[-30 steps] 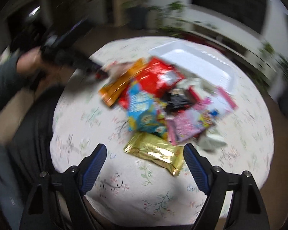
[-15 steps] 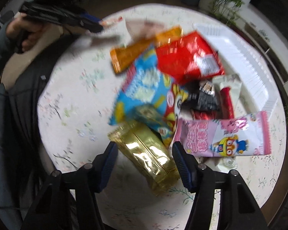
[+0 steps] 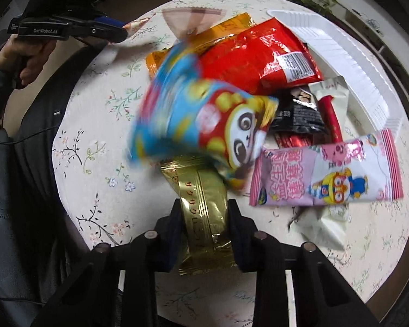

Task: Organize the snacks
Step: 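Carry both packets to the white tray and open both grippers to drop them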

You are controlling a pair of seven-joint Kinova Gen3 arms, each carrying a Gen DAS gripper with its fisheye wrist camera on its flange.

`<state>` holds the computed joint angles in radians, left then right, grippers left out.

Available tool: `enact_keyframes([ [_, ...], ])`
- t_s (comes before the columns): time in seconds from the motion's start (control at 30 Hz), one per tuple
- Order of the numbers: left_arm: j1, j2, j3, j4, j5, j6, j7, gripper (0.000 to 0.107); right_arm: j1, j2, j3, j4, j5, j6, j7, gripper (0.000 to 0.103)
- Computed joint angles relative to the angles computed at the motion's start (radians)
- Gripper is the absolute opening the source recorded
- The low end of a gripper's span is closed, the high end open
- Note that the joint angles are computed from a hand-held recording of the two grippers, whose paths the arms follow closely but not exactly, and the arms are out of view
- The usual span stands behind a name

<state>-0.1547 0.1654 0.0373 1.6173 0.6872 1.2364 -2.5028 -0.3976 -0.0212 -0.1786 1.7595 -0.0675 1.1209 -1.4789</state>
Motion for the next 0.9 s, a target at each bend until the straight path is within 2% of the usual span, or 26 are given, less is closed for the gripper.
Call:
enact_keyframes([
  [0.17, -0.004, -0.002, -0.001, -0.005, 0.01, 0.006, -0.007, 0.03, 0.003, -0.078, -0.018, 0.094, -0.031, -0.082, -0.06, 0.033],
  [0.33, -0.005, -0.004, -0.002, -0.011, 0.017, 0.013, -0.007, 0.03, 0.02, -0.186, 0.025, 0.172, -0.122, -0.134, -0.038, 0.033],
  [0.43, -0.012, 0.002, -0.004, -0.029, 0.027, 0.027, -0.003, 0.03, 0.037, -0.258, 0.075, 0.221, -0.193, -0.172, -0.003, 0.033],
  [0.57, -0.015, 0.014, -0.001, -0.079, 0.031, 0.041, 0.015, 0.03, 0.059, -0.357, 0.19, 0.279, -0.316, -0.199, 0.098, 0.033],
  [0.6, -0.013, 0.017, 0.002, -0.091, 0.029, 0.04, 0.022, 0.03, 0.056, -0.377, 0.194, 0.289, -0.331, -0.209, 0.106, 0.033],
  [0.8, 0.018, 0.068, 0.031, -0.219, 0.003, 0.027, 0.086, 0.03, 0.087, -0.402, 0.206, 0.302, -0.388, -0.328, 0.099, 0.033],
  [0.9, 0.053, 0.113, 0.054, -0.319, -0.035, 0.008, 0.141, 0.03, 0.127, -0.376, 0.197, 0.25, -0.362, -0.381, 0.056, 0.033],
])
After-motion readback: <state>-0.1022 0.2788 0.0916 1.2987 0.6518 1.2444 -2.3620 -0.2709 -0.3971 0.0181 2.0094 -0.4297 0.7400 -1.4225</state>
